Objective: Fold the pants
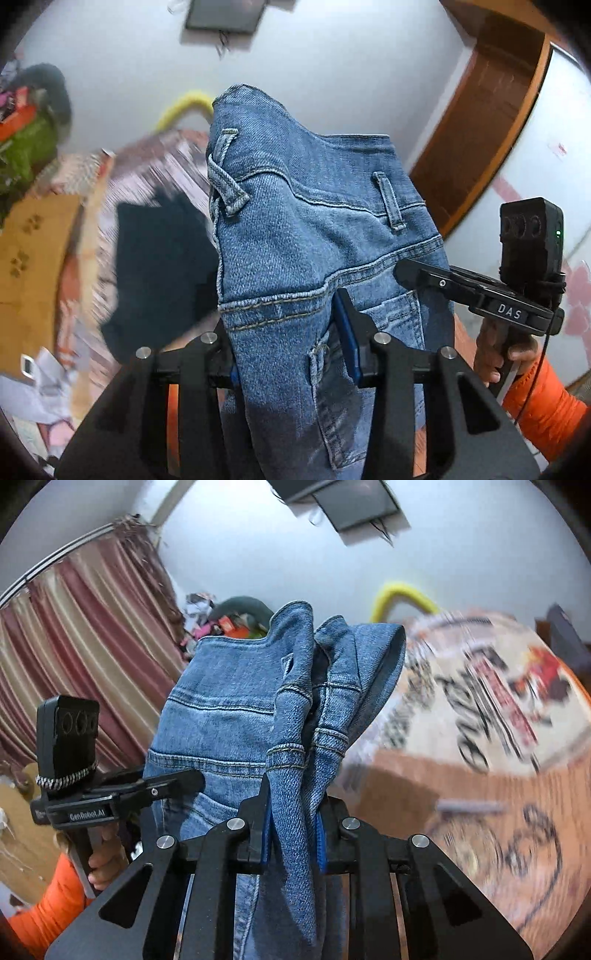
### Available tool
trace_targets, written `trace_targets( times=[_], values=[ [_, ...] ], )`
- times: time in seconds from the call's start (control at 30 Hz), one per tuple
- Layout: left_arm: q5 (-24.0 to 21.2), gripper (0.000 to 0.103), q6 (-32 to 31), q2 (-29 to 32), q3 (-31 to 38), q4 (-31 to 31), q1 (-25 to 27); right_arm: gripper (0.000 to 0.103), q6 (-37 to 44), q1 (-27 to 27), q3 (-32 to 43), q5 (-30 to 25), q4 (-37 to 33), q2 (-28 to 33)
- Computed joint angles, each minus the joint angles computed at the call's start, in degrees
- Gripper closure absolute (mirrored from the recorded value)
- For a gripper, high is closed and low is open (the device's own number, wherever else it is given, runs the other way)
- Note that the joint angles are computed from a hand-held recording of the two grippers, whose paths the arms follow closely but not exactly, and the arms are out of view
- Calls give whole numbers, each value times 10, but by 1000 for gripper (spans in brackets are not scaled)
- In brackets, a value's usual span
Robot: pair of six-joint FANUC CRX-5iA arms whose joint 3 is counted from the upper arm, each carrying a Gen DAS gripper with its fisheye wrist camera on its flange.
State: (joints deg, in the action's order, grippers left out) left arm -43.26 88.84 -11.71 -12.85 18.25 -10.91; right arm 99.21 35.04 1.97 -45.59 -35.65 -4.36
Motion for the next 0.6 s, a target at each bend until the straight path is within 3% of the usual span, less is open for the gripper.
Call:
trace_targets(
  times=[0.27,0.6],
  values=[
    [32,62,-65,8,-11,60,90,87,-31,51,89,33,53,87],
    [81,62,-139,112,-25,140,167,87,-111,92,212,9,148,239]
  ],
)
